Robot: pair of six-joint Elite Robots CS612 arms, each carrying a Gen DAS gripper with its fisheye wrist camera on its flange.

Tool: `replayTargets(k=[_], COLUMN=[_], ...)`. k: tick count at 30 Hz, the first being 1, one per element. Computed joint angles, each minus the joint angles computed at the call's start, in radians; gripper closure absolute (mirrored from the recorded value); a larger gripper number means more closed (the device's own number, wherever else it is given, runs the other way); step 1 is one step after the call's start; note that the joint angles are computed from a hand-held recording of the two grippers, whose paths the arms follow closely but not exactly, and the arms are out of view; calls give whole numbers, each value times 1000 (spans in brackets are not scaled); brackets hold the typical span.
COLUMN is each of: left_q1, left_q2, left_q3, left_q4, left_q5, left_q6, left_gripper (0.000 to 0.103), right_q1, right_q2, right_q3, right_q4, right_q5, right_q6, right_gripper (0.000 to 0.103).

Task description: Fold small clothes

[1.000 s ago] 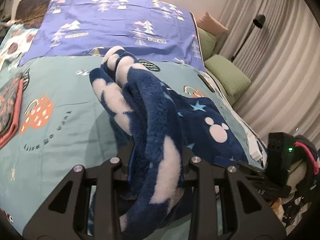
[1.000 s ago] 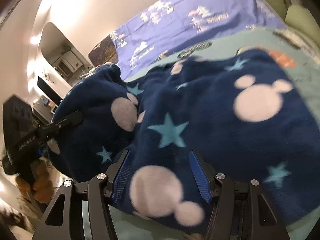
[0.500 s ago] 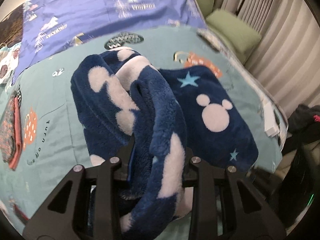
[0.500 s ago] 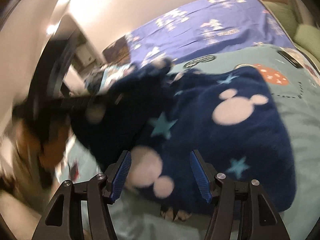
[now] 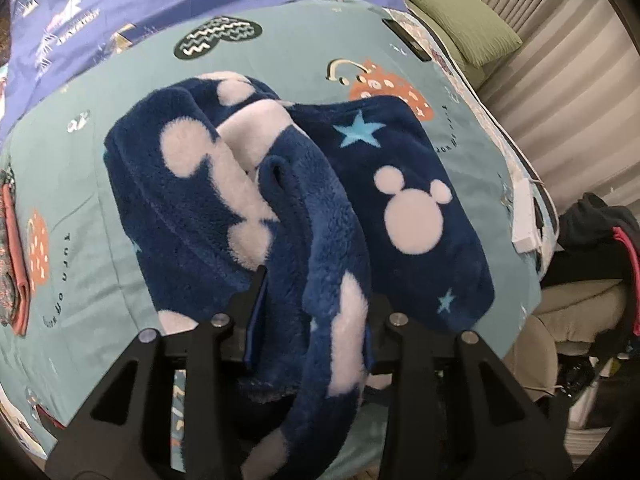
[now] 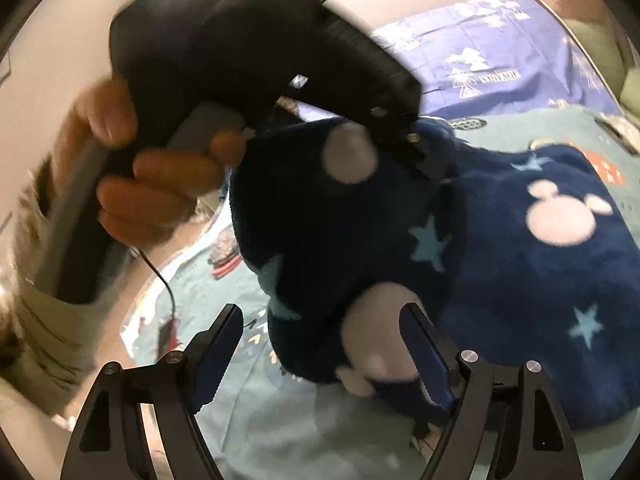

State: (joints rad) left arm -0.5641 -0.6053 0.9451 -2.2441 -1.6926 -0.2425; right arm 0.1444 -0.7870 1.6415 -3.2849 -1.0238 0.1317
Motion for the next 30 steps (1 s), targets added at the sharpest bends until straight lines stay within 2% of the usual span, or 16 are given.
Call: replayTargets(k=[3,6,7,8,9,10,11,13,15,17,19,21,25,27,30], left_q1=[5,14,17,23,29,37,48,71,85,86,85,88,89,78,62], left_q2=[4,4,3,-2,-8,-16,-26,-46,-66,-86,-95,-87,-31,-5,30], left_q3=[-6,-3,0,10,23,42,64,116,164,206,226,212,111,50,-39], left_q4=[5,-8,-15,-34,-60,-95,-141,-255,-362,-437,-464,-421,-249,-166,-45], left_q5=[-22,-62,-75,-96,-119,-148,-188,-286,-324,-272,-224,-224,-309,-281,-206], left_q6=[-1,1,2,2,0,-7,-19,-60,-92,-113,-120,-122,-99,-75,-56], left_gripper=[63,62,62,62,62,62,60,60,60,60,56,48,45,37,35], right_q1=[19,46,55,57,50,38,30,23,22,14,9,10,18,13,25], right_q2=[12,23,26,27,30,34,34,29,22,21,22,18,24,21,11], right_q3=[-33,-67,-76,-78,-74,-68,-63,-45,-30,-21,-18,-14,-35,-27,-20], right_q4=[8,26,39,38,20,-5,-16,-46,-47,-47,-42,-38,-16,-9,2], right_q5=[-23,-138,-195,-210,-192,-140,-107,-98,-103,-76,-54,-61,-82,-86,-128], right_q6=[25,67,97,117,152,193,217,247,259,287,305,295,260,238,199], right_gripper=[20,20,21,27,35,54,65,78,83,84,84,84,83,80,78])
